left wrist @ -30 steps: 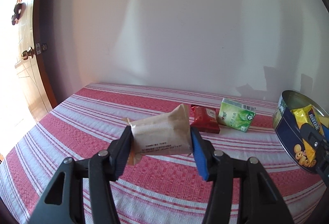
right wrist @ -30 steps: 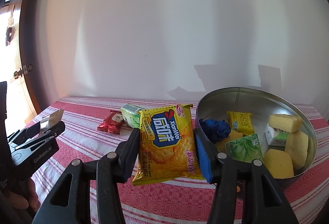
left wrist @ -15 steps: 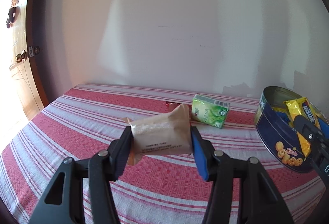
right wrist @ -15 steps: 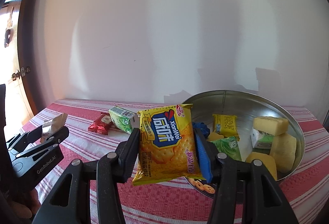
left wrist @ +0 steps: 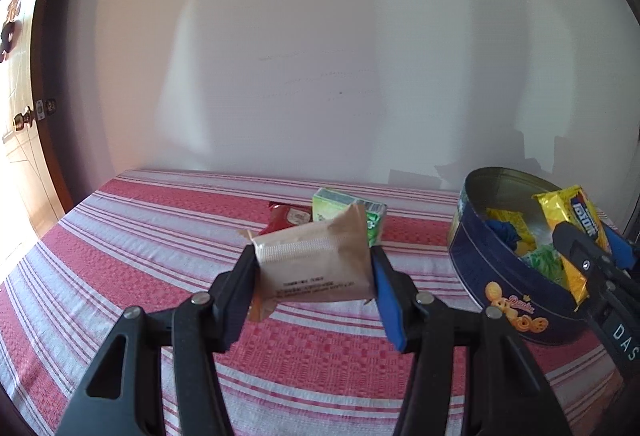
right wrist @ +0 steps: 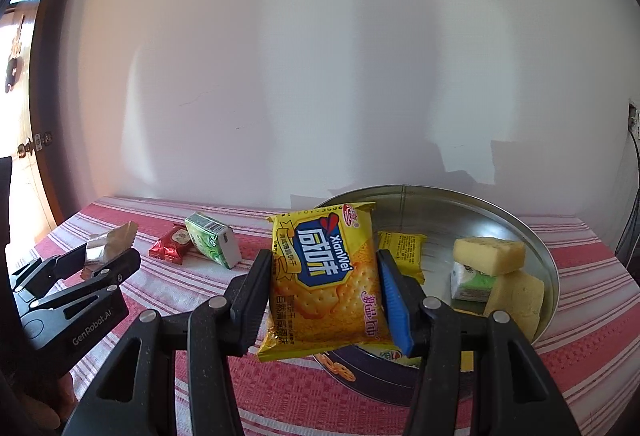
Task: Organize objects
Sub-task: 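Carry the cream pastry and Xianwei cracker packet over the tin with both tools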
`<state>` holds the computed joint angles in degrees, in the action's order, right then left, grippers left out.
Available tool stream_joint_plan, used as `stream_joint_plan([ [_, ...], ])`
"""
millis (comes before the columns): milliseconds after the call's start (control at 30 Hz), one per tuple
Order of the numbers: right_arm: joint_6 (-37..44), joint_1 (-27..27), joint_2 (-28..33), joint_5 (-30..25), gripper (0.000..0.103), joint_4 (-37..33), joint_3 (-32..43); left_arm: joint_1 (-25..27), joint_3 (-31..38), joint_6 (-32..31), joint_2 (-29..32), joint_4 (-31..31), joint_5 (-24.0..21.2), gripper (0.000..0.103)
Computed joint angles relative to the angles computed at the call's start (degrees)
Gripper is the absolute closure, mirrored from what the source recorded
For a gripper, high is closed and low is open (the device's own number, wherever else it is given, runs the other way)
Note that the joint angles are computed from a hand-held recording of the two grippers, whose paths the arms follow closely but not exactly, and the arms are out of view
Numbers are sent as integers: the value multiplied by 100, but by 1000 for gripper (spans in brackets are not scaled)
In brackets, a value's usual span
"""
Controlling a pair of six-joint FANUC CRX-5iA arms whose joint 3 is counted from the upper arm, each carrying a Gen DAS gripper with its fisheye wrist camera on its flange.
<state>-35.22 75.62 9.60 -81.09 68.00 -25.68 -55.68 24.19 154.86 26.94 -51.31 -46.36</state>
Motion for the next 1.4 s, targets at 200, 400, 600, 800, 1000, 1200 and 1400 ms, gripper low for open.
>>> stream_joint_plan([
  [200,-78,30,-192,-126,49,-52,-209,-102,190,-92,112,38,36,48],
  [400,-120,64,-334,-225,49,-67,-361,-169,344,-154,190,23,96,48],
  [600,-199,66,-450,-334,49,-115,-514,-220,526,-291,279,62,194,48],
  [800,-350,43,-643,-497,49,-241,-701,-298,868,-639,499,195,300,48],
  [1000,-493,5,-811,-622,49,-397,-826,-370,1359,-1095,832,407,287,48],
  [1200,-659,-98,-1005,-729,49,-544,-1012,-365,1871,-1546,1185,750,190,48],
  [1400,-643,-92,-1015,-822,49,-780,-941,-320,2407,-2011,1563,1160,87,48],
])
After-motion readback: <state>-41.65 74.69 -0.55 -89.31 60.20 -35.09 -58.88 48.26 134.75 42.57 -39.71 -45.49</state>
